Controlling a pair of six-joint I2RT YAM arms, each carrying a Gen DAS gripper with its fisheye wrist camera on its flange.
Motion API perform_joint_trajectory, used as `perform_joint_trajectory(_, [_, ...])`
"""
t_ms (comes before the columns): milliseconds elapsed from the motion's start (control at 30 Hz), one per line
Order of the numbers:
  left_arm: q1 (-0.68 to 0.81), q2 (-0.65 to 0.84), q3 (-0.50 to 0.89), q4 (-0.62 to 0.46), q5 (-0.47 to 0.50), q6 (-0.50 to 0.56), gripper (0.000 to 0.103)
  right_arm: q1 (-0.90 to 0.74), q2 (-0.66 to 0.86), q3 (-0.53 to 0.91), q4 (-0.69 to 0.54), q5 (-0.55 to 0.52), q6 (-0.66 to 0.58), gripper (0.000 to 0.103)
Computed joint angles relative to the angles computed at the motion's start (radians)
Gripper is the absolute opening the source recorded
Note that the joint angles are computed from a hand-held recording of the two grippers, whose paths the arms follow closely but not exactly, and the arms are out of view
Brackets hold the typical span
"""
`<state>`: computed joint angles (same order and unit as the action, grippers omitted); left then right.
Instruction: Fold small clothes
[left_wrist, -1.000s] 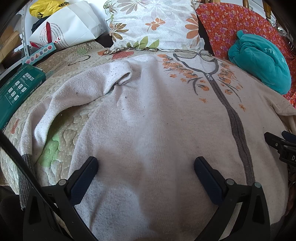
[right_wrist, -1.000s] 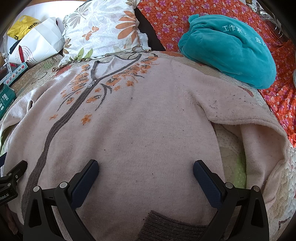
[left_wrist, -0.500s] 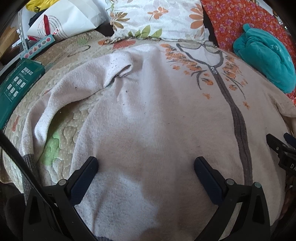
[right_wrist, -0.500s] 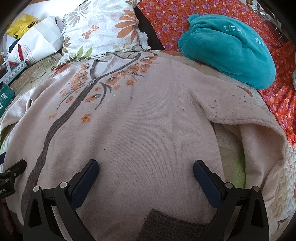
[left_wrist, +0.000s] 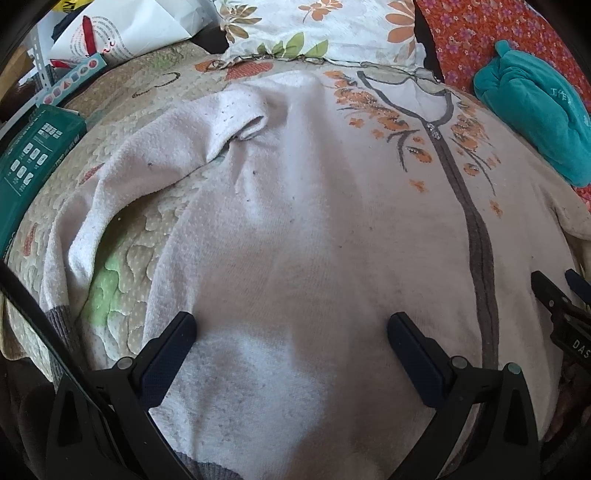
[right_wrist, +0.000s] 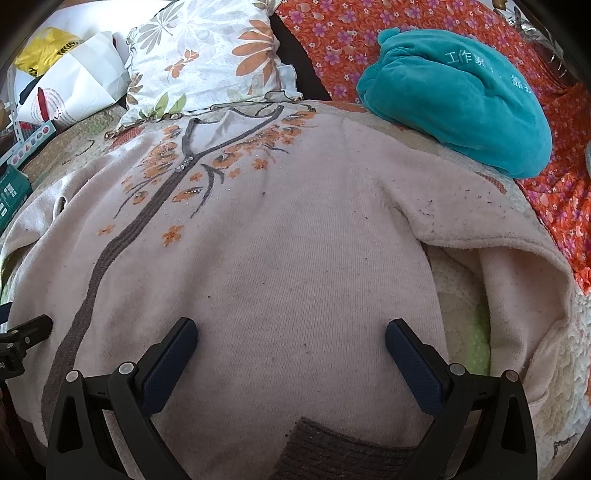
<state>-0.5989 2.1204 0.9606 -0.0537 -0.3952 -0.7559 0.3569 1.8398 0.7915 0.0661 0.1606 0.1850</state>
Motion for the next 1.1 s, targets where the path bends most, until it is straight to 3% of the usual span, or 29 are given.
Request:
perform_joint_trajectory(67, [0.008,-0.018,-0.006,-0.014,0.019,0.010,0.101,0.002,0.000,-0.003,0.004,0.002,0.002,0.103])
perform_joint_trajectory(167, [0.031,-0.096,-0.059,0.004,0.068,0.046,0.081,-0.001,0.001,-0.002,0.007,-0.001,0.000,0.103])
perform_joint_trajectory(233, [0.051,-0.167,-0.114,0.030,0.091,0.066,0.075,0.003,0.000,-0.006,0.011,0.001,0.003,0.103])
perform_joint_trajectory(367, [0.144,-0.353,-0.250,0.066,0.102,0.101,0.075,0.002,0.000,-0.006,0.011,0.001,0.002,0.103])
perform_joint_trajectory(533, [0.342,-0.478,-0.319,0.004,0.043,0.176,0.080,0.002,-0.001,-0.007,0.012,0.001,0.003,0.103])
perform_joint_trajectory(667, [0.513,-0.362,-0.237,-0.057,0.205,0.253,0.080,0.001,0.000,-0.006,0.013,0.001,0.002,0.103])
perform_joint_trajectory(733, [0.555,-0.318,-0.222,-0.041,0.282,0.296,0.055,0.002,-0.001,-0.009,0.014,0.001,0.002,0.103])
perform_joint_trajectory(767, [0.570,-0.300,-0.217,-0.039,0.308,0.309,0.009,0.002,-0.001,-0.009,0.014,0.001,0.002,0.103])
perform_joint_trajectory(867, [0.648,-0.304,-0.238,-0.008,0.388,0.304,0.008,0.002,-0.002,-0.009,0.014,0.003,0.002,0.103])
perform_joint_trajectory(1100, [0.866,-0.460,-0.200,-0.076,0.170,0.372,0.009,0.004,0.002,-0.003,0.013,0.008,0.001,0.103])
